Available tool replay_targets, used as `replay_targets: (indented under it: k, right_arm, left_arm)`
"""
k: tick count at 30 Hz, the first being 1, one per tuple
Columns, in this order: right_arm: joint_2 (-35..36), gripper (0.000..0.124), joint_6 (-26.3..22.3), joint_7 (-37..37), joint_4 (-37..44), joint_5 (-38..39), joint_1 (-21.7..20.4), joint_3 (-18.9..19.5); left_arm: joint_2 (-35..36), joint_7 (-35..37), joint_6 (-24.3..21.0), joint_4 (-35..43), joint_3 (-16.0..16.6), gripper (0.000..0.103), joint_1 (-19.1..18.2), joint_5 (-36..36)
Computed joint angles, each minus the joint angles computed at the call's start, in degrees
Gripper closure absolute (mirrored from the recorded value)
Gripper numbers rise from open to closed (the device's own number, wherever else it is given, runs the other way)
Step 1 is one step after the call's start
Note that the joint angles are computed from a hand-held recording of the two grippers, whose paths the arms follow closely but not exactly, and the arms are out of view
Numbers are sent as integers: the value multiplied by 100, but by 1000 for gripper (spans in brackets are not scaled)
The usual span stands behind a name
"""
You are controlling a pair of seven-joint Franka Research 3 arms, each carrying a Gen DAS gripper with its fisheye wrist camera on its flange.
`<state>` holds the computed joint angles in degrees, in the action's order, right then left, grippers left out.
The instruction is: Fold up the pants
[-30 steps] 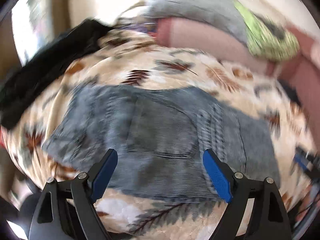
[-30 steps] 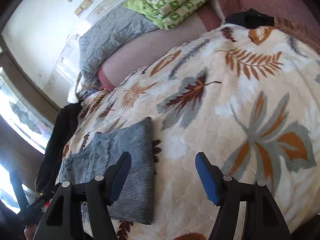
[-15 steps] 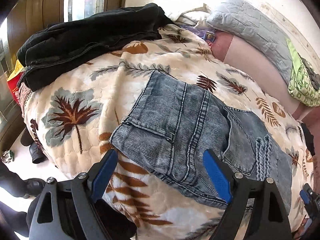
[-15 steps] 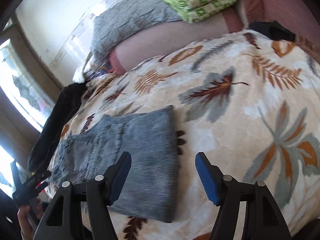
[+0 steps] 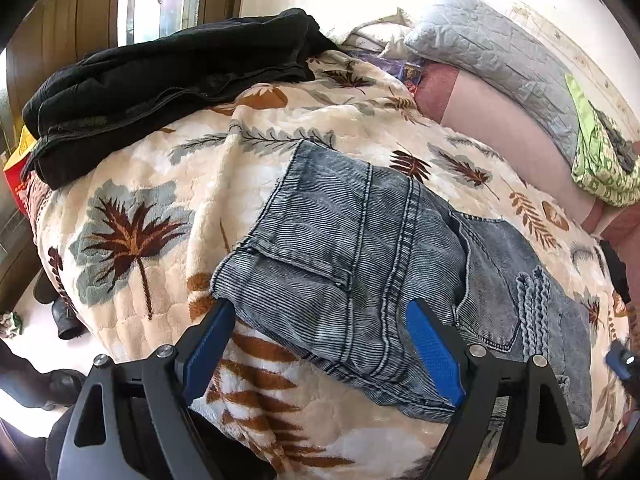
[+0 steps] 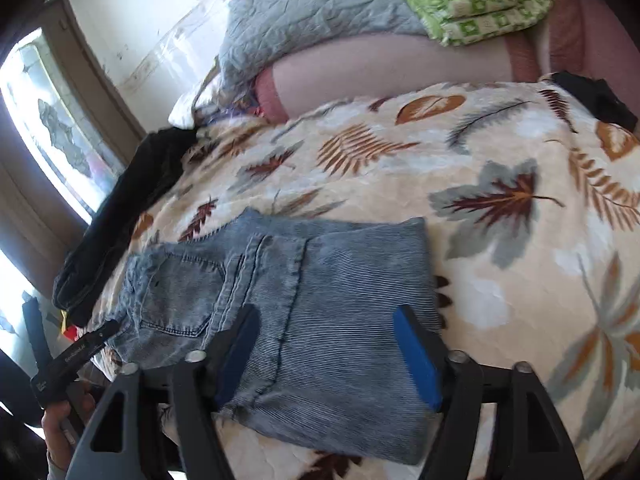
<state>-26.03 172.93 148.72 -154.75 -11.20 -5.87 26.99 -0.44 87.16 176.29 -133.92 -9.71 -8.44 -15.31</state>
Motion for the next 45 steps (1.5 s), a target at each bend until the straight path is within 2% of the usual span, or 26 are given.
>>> replay_targets:
  k: [1, 2, 3, 4, 6, 8, 10, 13, 15, 17, 18, 20, 24, 25, 27, 28, 29, 30, 32, 33, 35, 37, 39, 41, 44, 45]
  right_arm:
    - [290, 41, -189, -293, 137, 218, 244, -222]
    - [616, 41, -697, -488, 359, 409, 306, -244]
    - [743, 41, -887, -413, 483, 197, 526, -466]
    - [714, 41, -972, -285, 547, -89, 550, -488]
    - [711, 41, -911, -544, 665, 148, 964, -921]
    - [693, 41, -810, -569, 798, 107, 1006, -1075]
    - [820, 41, -927, -626, 1069, -48, 928, -1151]
    - [1299, 41, -817, -1624, 1462, 903, 1533, -1943]
    - [1731, 41, -908, -2754, 1770, 2300, 2126, -2558]
    - [2156, 42, -1650, -2477, 2135, 2409, 1926, -2515]
    - [2186, 42, -1757, -2472, 2205, 2428, 1893, -2492]
    - [2102, 44, -1700, -2700, 2324, 2358, 1888, -2441]
    - [2329, 44, -1768, -2825, 2977, 1730, 1813, -2350]
    - [2491, 44, -1823, -2983, 3195, 1740, 1825, -2366]
    - [3038, 48, -2042, -3307, 3863, 1724, 1875, -2384]
    - [3270, 52, -2154, -3493, 4139, 1754, 1899, -2394]
    - [3573, 62, -2308, -3637, 4488, 1736, 1940, -2400]
    - [3890, 70, -2592, -3698, 4883, 1556, 2020, -2442]
    - [4453, 79, -3101, -3790, 5562, 1322, 2149, -2539]
    - [4738, 97, -3387, -3870, 5893, 1290, 2196, -2562]
    - [4896, 116, -3525, -3832, 6091, 914, 2424, -2718]
    - [4904, 120, -3639, -3523, 6153, 90, 2781, -2964]
    - [5057, 122, -4051, -2955, 6354, -1203, 3316, -3355]
    - [5091, 122, -4130, -2762, 6365, -1237, 3235, -3277]
    - [4800, 121, -3557, -2223, 5955, -1329, 3148, -3270]
    - [4722, 120, -3574, -2099, 5903, -1449, 3166, -3280]
  left_arm:
    - [6, 124, 10, 2, -21, 16, 8, -163]
    - [11, 310, 25, 4, -102, 16, 67, -394]
    - [10, 585, 58, 3, -161, 16, 95, -687]
    - [4, 865, 103, -1, -173, 16, 69, -967]
    - [-25, 1040, 268, -64, -188, 16, 31, -1135]
    - [-57, 1280, 371, -76, -180, 16, -53, -1361]
    - [-110, 2291, 362, 32, -130, 16, -326, -2446]
    - [-188, 3718, 16, 293, -112, 15, -624, -3728]
    - [-231, 4527, -153, 454, -162, 15, -802, -4370]
    - [-247, 5107, -654, 658, -191, 16, -861, -4856]
    - [-247, 5336, -1193, 802, -184, 15, -846, -5010]
    - [-215, 5503, -1562, 973, -245, 15, -777, -4966]
    - [108, 4796, -679, 1256, -299, 15, -721, -4144]
    - [230, 4090, -448, 1268, -80, 15, -869, -3454]
    - [472, 2081, -80, 1170, 695, 16, -1278, -1544]
    - [520, 1080, -143, 1137, 861, 16, -1273, -718]
    - [568, 473, -292, 1141, 827, 16, -1072, -293]
    - [611, 268, -412, 1147, 592, 16, -750, -253]
    - [749, -435, -638, 1204, 511, 16, -485, 433]
    - [852, -765, -883, 1302, 576, 16, -484, 934]
    - [959, -660, -1105, 1377, 416, 16, -314, 991]
    - [957, -1034, -1060, 1340, 481, 16, -355, 1651]
    - [980, -1600, -1076, 1352, 599, 16, -466, 2432]
    - [966, -1778, -1061, 1331, 529, 16, -390, 2652]
    - [954, -1673, -1035, 1314, 220, 16, -64, 2556]
    - [943, -1712, -999, 1289, 249, 16, -89, 2619]
